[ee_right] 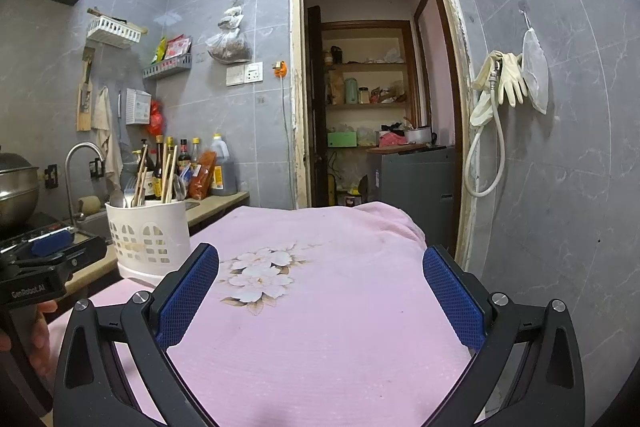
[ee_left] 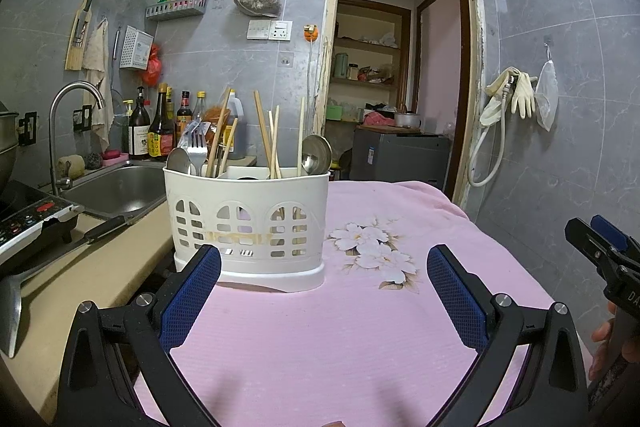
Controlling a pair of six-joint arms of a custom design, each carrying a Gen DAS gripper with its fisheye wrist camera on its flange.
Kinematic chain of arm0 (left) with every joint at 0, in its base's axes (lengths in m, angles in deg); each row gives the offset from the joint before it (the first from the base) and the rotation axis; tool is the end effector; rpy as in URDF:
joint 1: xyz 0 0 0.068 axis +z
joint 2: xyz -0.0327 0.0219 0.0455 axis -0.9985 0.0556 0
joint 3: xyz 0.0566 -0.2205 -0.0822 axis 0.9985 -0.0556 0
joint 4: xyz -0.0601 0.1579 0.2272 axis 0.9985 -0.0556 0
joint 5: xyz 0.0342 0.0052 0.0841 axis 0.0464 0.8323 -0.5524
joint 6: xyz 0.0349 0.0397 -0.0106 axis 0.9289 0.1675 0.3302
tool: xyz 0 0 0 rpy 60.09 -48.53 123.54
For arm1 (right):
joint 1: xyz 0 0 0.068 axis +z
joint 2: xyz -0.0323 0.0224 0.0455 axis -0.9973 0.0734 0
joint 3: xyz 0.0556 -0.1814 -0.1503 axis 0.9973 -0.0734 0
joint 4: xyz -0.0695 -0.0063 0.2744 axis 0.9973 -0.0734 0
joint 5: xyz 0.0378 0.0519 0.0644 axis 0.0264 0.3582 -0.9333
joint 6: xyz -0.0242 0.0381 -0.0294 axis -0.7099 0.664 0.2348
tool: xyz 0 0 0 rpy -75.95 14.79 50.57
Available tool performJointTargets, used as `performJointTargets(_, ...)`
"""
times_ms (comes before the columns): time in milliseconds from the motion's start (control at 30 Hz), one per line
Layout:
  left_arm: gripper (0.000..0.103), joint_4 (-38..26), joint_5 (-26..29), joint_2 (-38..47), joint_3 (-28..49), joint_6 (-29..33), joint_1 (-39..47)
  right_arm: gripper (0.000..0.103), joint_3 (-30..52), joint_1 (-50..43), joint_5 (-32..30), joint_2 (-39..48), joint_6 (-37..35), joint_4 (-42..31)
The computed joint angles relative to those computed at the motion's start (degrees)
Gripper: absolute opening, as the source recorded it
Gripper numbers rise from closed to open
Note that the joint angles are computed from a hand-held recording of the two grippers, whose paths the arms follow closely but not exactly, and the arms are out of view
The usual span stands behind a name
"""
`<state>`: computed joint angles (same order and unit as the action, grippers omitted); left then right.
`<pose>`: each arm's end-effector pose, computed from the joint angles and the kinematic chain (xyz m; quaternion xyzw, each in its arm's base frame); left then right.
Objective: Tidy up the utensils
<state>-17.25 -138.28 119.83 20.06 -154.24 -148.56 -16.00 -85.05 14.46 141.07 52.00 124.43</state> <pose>0.1700 -0.2450 0.0778 -0.1769 0.7785 0.0648 0.5987 0.2814 0.0240 0.0726 -0.2352 0.7261 0.2004 0.6142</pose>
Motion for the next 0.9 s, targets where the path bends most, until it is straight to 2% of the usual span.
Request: performJointTargets(900,0.101,-0.7,-0.05,0.16,0.38,-0.59,-0.21,0.103,-0.27,0.69,0.58,-0.18,0.03,-0.02)
